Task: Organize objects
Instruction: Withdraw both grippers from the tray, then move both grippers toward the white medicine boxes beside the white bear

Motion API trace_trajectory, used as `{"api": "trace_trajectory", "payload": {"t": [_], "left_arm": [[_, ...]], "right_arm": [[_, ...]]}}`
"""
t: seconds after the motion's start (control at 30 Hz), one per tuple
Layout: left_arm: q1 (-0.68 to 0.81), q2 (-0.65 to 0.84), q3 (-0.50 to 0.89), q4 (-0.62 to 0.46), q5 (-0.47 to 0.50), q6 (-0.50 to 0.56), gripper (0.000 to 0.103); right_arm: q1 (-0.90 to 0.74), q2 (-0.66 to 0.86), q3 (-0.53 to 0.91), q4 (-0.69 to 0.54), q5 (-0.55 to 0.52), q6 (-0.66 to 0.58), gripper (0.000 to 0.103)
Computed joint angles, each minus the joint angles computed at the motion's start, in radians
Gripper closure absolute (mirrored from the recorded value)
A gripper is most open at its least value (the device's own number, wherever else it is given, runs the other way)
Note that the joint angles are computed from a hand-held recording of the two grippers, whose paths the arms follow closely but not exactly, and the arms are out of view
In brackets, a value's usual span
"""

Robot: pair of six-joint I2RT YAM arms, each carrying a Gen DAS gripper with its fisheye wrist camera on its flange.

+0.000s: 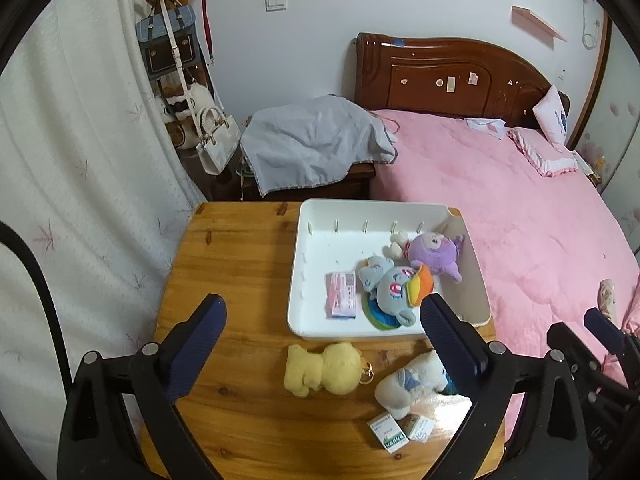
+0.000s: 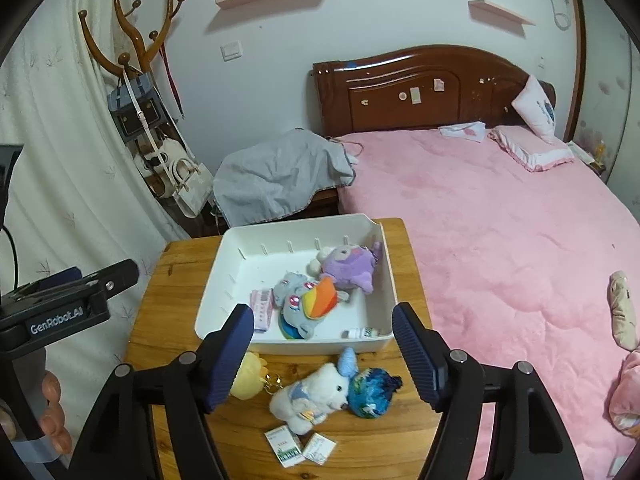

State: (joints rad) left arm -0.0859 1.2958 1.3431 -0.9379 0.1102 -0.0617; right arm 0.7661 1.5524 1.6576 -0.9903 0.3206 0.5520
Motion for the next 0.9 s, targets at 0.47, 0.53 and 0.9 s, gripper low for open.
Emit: {"api": "trace_trajectory", "payload": {"t": [0.47,0.53,0.9], "left_arm": [[-0.157,-0.099,-0.264,0.027,-0.049,-0.075,0.005],[-0.183,-0.089,-0.297,0.035,-0.056,-0.084,0.005],[-0.221,-0.014,-0.439,0.092,-0.025,-0.127,0.005]], "right_arm": [[-0.014,-0.187,-0.369,0.098,-0.066,-0.023,0.030],[-0.010,-0.207,-0.429,0.123,-0.084,-0.025,0.030],[0.036,-0.253,-0.698,0.288,-0.135,-0.113,0.030]]}}
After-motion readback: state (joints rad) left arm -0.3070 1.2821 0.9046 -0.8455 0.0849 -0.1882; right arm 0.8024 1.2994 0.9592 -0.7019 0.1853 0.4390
